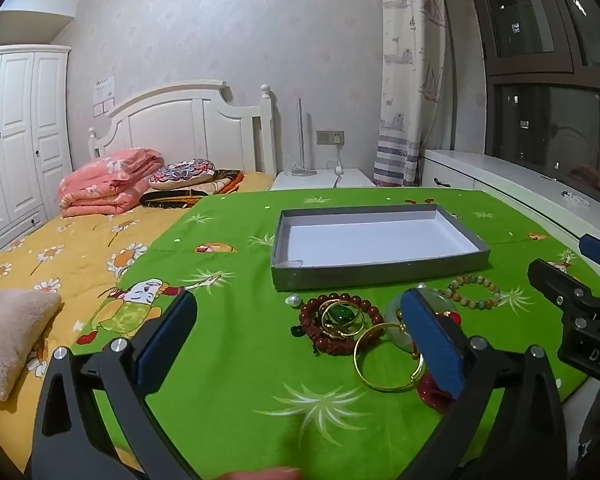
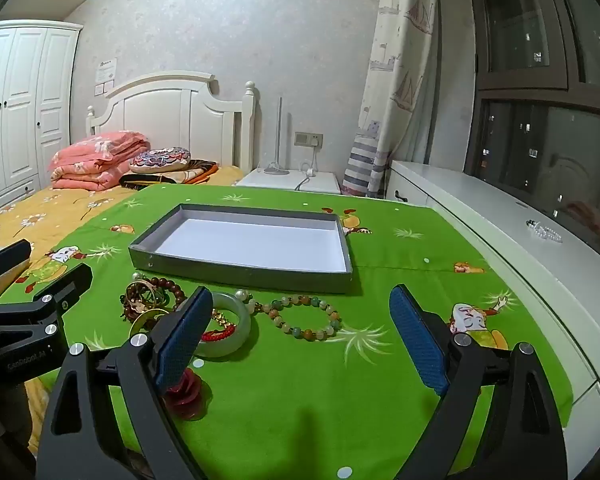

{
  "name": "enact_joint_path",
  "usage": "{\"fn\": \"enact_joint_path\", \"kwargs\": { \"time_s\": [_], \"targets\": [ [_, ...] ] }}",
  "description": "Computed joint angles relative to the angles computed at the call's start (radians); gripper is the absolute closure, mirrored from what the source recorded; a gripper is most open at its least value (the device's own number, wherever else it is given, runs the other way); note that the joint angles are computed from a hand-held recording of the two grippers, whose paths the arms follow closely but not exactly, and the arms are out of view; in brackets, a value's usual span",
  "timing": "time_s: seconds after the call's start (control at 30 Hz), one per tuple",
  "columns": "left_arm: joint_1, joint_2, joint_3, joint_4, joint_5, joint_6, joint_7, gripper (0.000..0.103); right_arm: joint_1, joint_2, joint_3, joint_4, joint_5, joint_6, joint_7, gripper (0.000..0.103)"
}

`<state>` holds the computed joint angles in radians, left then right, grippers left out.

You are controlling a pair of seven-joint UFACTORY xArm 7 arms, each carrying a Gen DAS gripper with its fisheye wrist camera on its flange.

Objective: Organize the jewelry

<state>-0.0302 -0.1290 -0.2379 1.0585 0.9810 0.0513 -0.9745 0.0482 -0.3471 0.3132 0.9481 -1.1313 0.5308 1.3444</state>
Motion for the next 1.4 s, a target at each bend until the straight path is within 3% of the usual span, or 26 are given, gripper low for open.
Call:
{"fn": "enact_joint_path", "kwargs": {
  "time_s": [0.87,1.4],
  "targets": [
    [0.001,-0.015,-0.010,-0.020,-0.104,0.007,0.092,0.004,0.004,0.001,0.002,-0.002,0.010,0.000,0.003,0.019],
    [0.015,-0.008,-0.015,-0.032,-0.064,-0.005,0.044,0.004,0.004,0.019,0.013,0.006,-0.005,0.006,0.024,0.019]
  ]
}}
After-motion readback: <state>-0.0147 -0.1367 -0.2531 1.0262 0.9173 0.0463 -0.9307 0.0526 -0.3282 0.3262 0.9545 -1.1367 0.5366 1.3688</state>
